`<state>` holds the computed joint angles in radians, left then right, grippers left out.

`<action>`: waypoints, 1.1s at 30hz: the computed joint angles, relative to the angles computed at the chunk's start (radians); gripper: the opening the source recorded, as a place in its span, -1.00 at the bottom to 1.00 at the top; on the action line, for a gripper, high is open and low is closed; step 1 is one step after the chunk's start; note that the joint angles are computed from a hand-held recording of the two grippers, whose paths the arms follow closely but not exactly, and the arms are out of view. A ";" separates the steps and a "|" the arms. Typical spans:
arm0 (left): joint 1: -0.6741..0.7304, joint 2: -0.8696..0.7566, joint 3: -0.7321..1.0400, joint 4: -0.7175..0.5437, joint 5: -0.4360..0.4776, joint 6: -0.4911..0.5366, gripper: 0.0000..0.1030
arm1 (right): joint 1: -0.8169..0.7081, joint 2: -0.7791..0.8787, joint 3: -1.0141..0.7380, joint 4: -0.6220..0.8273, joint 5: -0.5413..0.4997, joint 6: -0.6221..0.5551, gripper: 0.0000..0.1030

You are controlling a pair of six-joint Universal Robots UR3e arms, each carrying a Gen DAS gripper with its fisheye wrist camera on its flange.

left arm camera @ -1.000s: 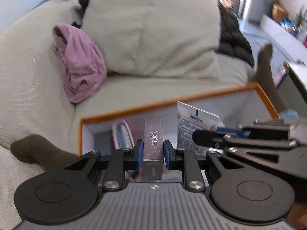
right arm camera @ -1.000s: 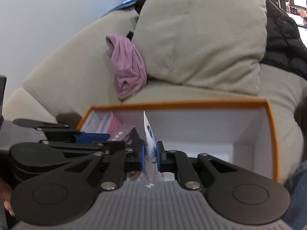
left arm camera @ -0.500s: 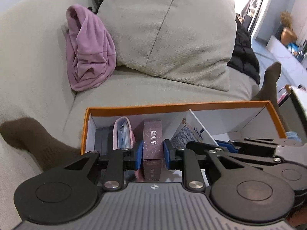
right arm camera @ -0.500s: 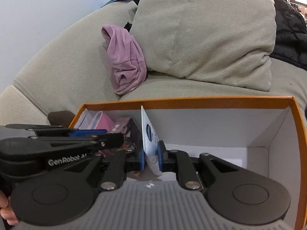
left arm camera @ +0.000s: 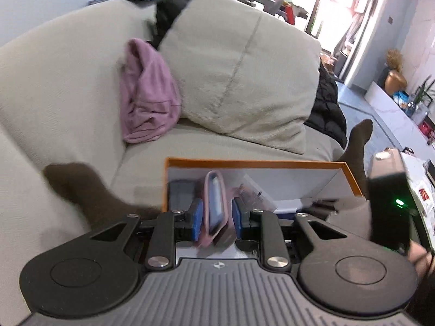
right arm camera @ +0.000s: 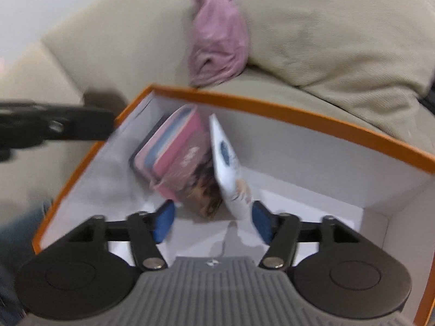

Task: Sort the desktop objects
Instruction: 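Lower the photo card box and Vaseline tube into the orange box and release, then withdraw both grippers from the orange box toward the remaining items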

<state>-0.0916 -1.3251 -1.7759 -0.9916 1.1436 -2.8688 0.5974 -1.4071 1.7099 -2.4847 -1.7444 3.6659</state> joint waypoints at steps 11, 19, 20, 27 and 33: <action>0.243 0.178 -0.198 -0.064 -0.202 0.081 -0.47 | 0.029 0.155 -0.238 0.221 -0.061 -0.021 -0.14; 0.324 0.249 -0.218 -0.159 -0.272 0.158 -0.47 | 0.034 0.241 -0.336 0.255 -0.109 -0.071 -0.27; 0.328 0.252 -0.218 -0.164 -0.275 0.162 -0.47 | 0.035 0.242 -0.337 0.258 -0.113 -0.075 -0.28; 0.302 0.251 -0.220 -0.146 -0.249 0.152 -0.46 | 0.045 0.200 -0.308 0.270 -0.131 -0.060 -0.26; 0.291 0.295 -0.172 -0.212 -0.230 0.176 -0.46 | 0.082 0.069 -0.212 0.251 -0.151 -0.004 -0.26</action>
